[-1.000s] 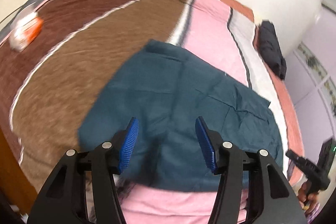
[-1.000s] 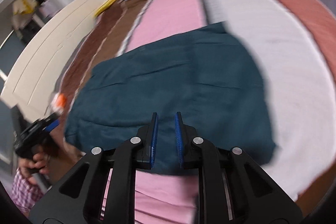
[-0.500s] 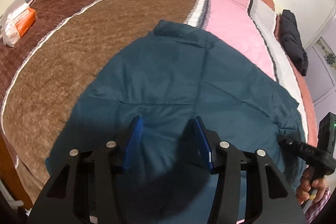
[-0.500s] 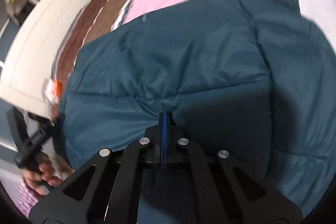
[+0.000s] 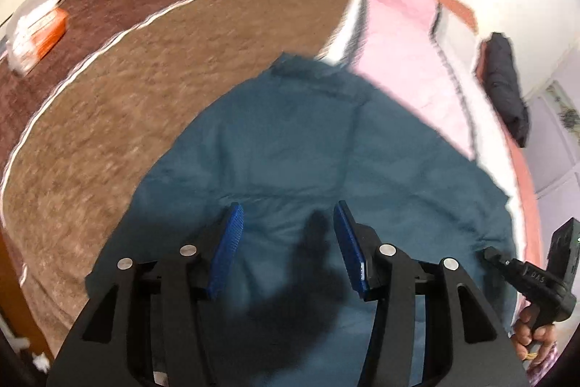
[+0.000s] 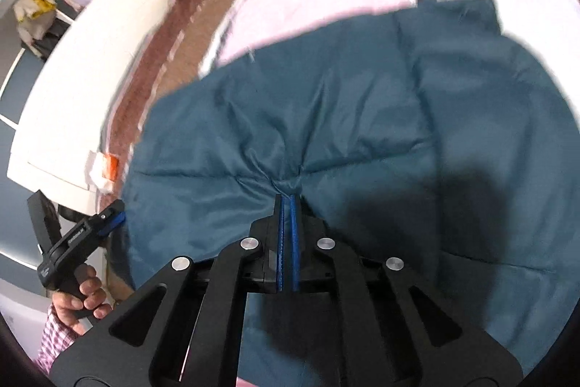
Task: Fold large clothes
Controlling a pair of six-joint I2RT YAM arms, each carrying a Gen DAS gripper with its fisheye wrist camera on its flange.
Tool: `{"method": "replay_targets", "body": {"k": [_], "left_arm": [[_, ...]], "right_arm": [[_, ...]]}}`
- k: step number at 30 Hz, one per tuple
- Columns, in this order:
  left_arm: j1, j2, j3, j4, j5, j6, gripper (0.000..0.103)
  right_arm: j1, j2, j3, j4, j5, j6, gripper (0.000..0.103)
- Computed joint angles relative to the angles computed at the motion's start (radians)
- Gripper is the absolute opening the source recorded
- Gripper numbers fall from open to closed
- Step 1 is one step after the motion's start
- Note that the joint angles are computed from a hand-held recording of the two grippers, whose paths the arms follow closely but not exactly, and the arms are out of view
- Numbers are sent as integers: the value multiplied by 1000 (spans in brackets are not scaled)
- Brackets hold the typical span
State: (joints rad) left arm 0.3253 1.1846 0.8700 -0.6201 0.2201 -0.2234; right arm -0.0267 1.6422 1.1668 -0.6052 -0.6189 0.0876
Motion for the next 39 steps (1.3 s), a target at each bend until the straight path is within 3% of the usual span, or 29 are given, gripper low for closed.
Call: {"method": "replay_targets", "body": {"k": [5,9,13,21,26,30,36,39], "left_arm": [[-101,86,97,42,-42,-1,51],[-151,252,191,89,-111,-5,51],[-140,417,272,94,-144,-24,51],[-112,516,326,96,-126,-23,52],[-83,438,311,68,-70,-37,52],[-31,285,233,26,-16,-9,52],[123,35,83,-86,80,41,65],[265,-80,0,-159,176,79,70]], "right_arm": [[-66,-29,37,-7,78,-2,4],[-102,19,81,-21,168,14,4],[-105,115,126,-42,242,13,0],[-85,166,125,-28,285,31,0],[-78,101,119,-62,318,23,4],[-75,14,68,-55,301,30,5],[-52,-163,-49,-76,266,0,5],[-9,-237,-103,-97,228,7,5]]}}
